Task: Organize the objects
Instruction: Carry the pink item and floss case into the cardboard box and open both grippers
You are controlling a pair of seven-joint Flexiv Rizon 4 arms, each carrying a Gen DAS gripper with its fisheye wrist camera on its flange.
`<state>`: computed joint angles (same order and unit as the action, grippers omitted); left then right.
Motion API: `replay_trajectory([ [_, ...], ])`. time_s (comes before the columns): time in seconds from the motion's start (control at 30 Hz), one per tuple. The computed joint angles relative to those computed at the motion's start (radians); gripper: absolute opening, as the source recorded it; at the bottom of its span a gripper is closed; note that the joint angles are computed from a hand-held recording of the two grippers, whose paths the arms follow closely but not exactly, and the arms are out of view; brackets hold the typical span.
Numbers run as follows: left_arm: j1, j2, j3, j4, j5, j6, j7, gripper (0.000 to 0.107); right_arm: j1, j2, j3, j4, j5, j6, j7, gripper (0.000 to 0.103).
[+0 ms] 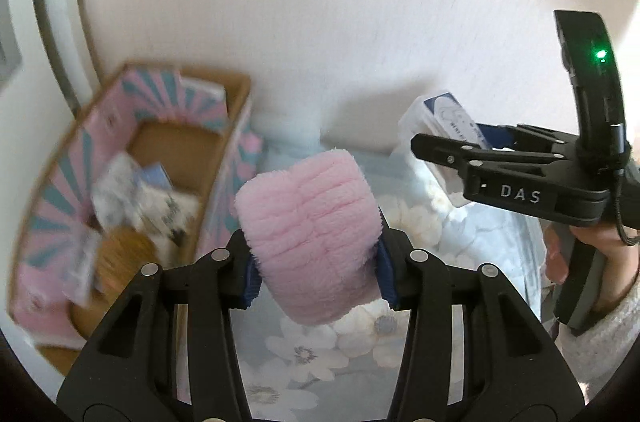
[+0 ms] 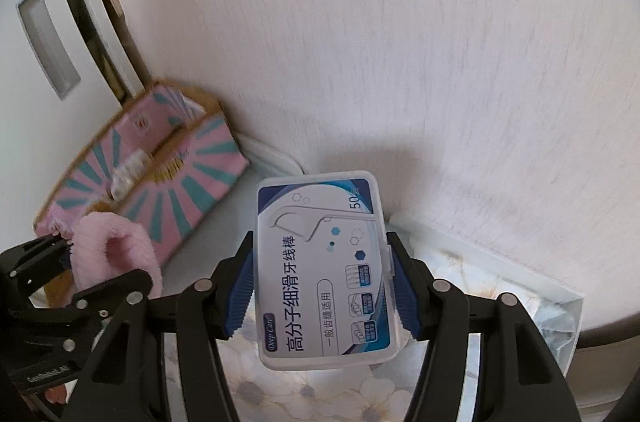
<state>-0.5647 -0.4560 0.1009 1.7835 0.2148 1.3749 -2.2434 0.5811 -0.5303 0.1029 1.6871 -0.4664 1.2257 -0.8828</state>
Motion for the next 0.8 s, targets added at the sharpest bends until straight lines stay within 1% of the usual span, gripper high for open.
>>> replay_trajectory([
  [0.07, 0.018, 0.034, -0.008, 0.013, 0.000, -0.004, 0.027, 0.042, 0.006, 0.000, 0.004, -0.037, 0.002, -0.022, -0.001, 0.056],
  [0.17, 0.066, 0.089, -0.034, 0.034, -0.014, -0.016, 0.090, 0.042, 0.024, -0.010, 0.010, -0.110, -0.003, -0.064, -0.013, 0.056],
  [0.23, 0.105, 0.116, -0.049, 0.047, -0.026, -0.015, 0.131, 0.042, 0.040, -0.035, 0.012, -0.169, -0.005, -0.087, -0.020, 0.056],
  [0.37, 0.152, 0.165, -0.057, 0.087, -0.036, -0.018, 0.174, 0.042, 0.062, -0.071, 0.028, -0.273, 0.016, -0.123, -0.050, 0.056],
  [0.57, 0.229, 0.224, -0.079, 0.171, -0.078, -0.008, 0.235, 0.042, 0.106, -0.177, 0.052, -0.478, 0.068, -0.204, -0.124, 0.056],
  [0.7, 0.288, 0.250, -0.109, 0.245, -0.156, 0.012, 0.304, 0.042, 0.145, -0.269, 0.059, -0.633, 0.107, -0.282, -0.180, 0.056],
  [0.8, 0.318, 0.252, -0.127, 0.286, -0.212, 0.023, 0.357, 0.042, 0.172, -0.350, 0.065, -0.758, 0.149, -0.349, -0.213, 0.056],
])
